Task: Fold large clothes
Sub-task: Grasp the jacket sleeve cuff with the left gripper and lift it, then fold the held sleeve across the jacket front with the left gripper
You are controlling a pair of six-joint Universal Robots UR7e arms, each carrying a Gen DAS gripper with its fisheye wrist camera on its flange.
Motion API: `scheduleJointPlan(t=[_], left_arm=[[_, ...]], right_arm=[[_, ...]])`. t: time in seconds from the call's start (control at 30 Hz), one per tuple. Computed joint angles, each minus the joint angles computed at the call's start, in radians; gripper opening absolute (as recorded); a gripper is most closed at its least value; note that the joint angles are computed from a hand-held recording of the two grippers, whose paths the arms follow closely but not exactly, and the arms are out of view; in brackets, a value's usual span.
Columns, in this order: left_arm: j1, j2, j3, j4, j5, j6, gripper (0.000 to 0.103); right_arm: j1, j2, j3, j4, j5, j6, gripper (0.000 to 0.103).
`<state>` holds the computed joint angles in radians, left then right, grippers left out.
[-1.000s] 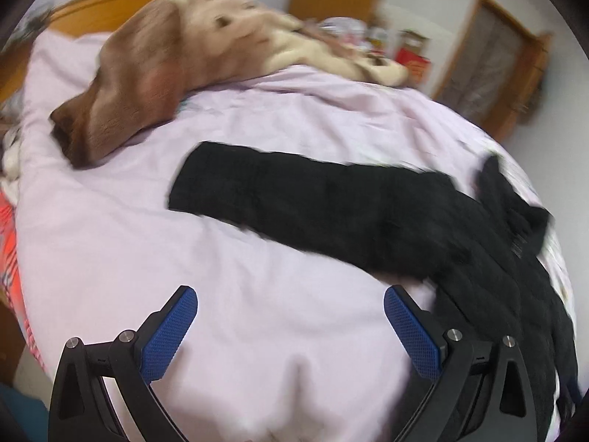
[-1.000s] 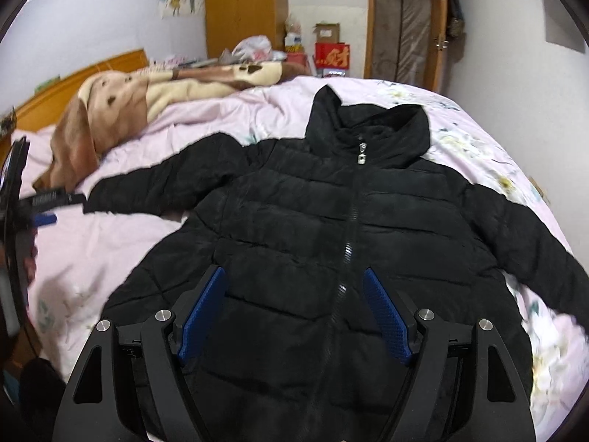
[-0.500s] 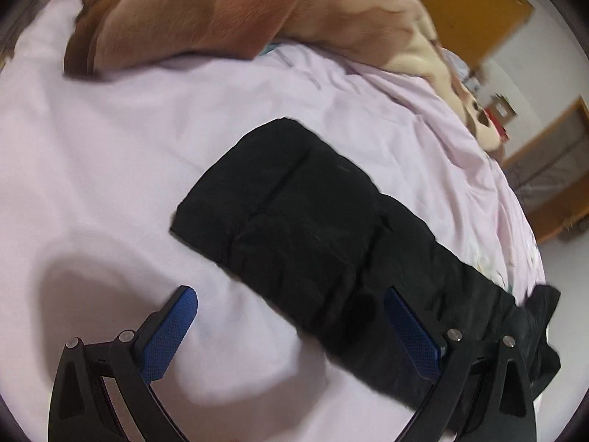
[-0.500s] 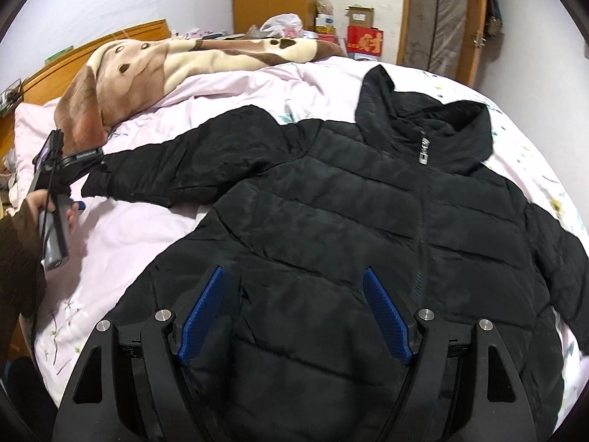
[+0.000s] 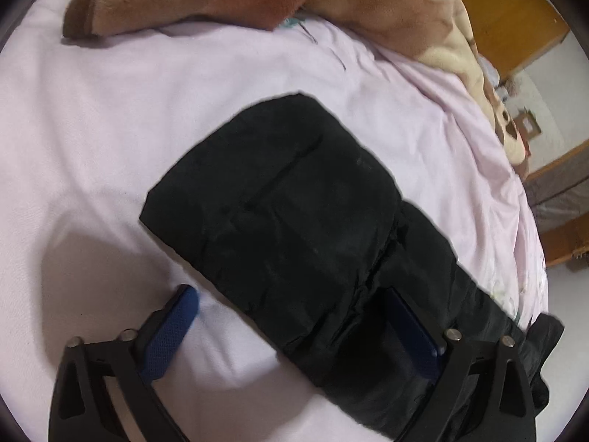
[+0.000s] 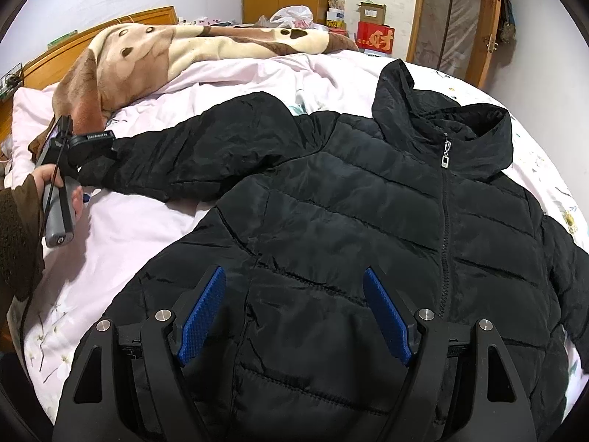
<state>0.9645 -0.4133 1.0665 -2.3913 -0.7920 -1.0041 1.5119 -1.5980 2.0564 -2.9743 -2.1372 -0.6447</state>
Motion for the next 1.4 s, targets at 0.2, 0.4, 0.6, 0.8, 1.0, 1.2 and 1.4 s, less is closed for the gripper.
scheduleJointPlan(t=[0.2, 0.4, 0.6, 0.8, 1.0, 1.2, 1.4], left_arm=[[-0.018, 0.021, -0.032, -0.036, -0.004, 0.126, 0.026], [-0.066, 0.029, -0.028, -0.14, 0.084, 0.296, 0.013], [-0.148, 0.073, -0.063, -0.348, 0.129, 0.67, 0.013], [-0.219, 0.149, -0.157, -0.435, 0.081, 0.906, 0.013], [-0.276, 0.241, -0.277, -0.382, -0.054, 0.978, 0.013], [-0.303, 0.341, -0.427, -0.257, -0.135, 0.94, 0.013], [-0.338, 0.449, -0.571, -0.146, -0.218, 0.915, 0.013]], right_arm=[[0.002, 0.0, -0.005, -0.008, -0.011, -0.003, 0.077], [0.006, 0.002, -0.021, 0.019, -0.01, 0.021, 0.077], [0.009, 0.002, -0.039, 0.01, -0.001, 0.042, 0.077], [0.009, -0.021, -0.045, -0.001, 0.01, 0.053, 0.077], [-0.021, -0.059, -0.055, -0.009, 0.037, 0.07, 0.077], [-0.065, -0.098, -0.065, -0.019, 0.055, 0.082, 0.077], [-0.123, -0.142, -0.08, -0.021, 0.08, 0.096, 0.077]])
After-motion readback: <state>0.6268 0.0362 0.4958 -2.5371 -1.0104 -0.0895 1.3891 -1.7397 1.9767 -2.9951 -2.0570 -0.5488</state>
